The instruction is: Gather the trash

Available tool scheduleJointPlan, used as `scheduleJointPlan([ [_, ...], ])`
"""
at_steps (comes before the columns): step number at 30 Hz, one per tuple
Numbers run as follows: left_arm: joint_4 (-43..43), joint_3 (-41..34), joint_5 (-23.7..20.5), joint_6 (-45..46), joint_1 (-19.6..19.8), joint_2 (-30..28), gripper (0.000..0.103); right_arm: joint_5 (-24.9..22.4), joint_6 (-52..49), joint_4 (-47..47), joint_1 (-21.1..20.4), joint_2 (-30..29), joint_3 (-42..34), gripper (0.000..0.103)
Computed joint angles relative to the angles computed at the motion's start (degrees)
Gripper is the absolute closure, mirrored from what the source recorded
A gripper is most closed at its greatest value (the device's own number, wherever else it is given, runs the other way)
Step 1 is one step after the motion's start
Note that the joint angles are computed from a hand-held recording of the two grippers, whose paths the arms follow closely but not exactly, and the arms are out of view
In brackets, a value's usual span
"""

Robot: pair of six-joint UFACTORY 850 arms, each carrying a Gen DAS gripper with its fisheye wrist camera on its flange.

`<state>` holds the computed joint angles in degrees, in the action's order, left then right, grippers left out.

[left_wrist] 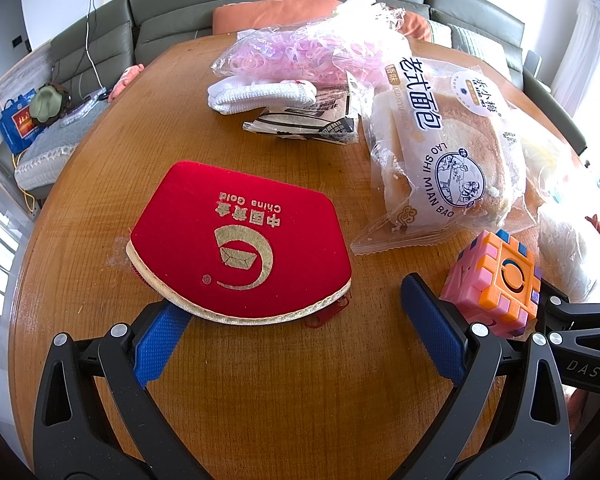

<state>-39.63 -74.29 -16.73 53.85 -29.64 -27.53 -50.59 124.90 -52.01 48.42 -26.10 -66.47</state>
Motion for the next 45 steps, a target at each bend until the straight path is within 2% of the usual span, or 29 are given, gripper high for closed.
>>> scheduleJointPlan([
  [14, -1.20, -0.27, -0.63, 2.44, 0.08, -0.37, 0.006, -0.13, -0.14, 0.11, 0.03, 0.20, -0.23, 0.002],
  [17, 1.26, -0.84, -2.65, 1.33, 1.05, -0.13, 0.006, 2.17, -0.85, 0.58, -0.20, 1.35, 0.38, 0.002],
  [21, -8.85, 0.29, -4.57, 9.46, 3.26, 2.32, 0.006, 2.27, -2.72, 1.30, 0.13, 4.02, 0.72, 0.002],
  [24, -10.78, -0.13, -6.16, 11.39, 4.56, 3.22, 0.006, 1.71, -4.03, 0.99, 0.97, 5.67, 0.72, 0.002],
  [30, -6.43, -2.23, -7.55, 6.53, 5.69, 3.09, 0.006, -1.45, -7.95, 0.00, 3.10, 8.52, -0.01, 0.002],
  [34, -4.90, -4.09, -10.08, 2.90, 6.54, 1.99, 0.006, -0.95, -9.96, -0.14, 2.84, 9.81, -0.31, 0.002],
  [39, -6.32, -4.53, -11.38, 3.45, 7.25, 1.72, 0.006, -0.40, -9.81, -0.41, 2.57, 10.22, -0.14, 0.003],
  [41, -6.83, -4.68, -11.61, 3.87, 7.37, 1.72, 0.006, 0.73, -9.23, -1.18, 2.33, 10.60, 0.05, 0.007],
  [44, -6.63, -5.53, -12.04, 3.33, 7.33, 1.24, 0.006, 1.78, -9.02, -2.63, 2.03, 10.96, 0.16, 0.020],
  [45, -6.23, -5.88, -12.25, 2.83, 7.22, 1.01, 0.006, 2.10, -9.25, -2.87, 1.79, 11.04, 0.13, 0.028],
])
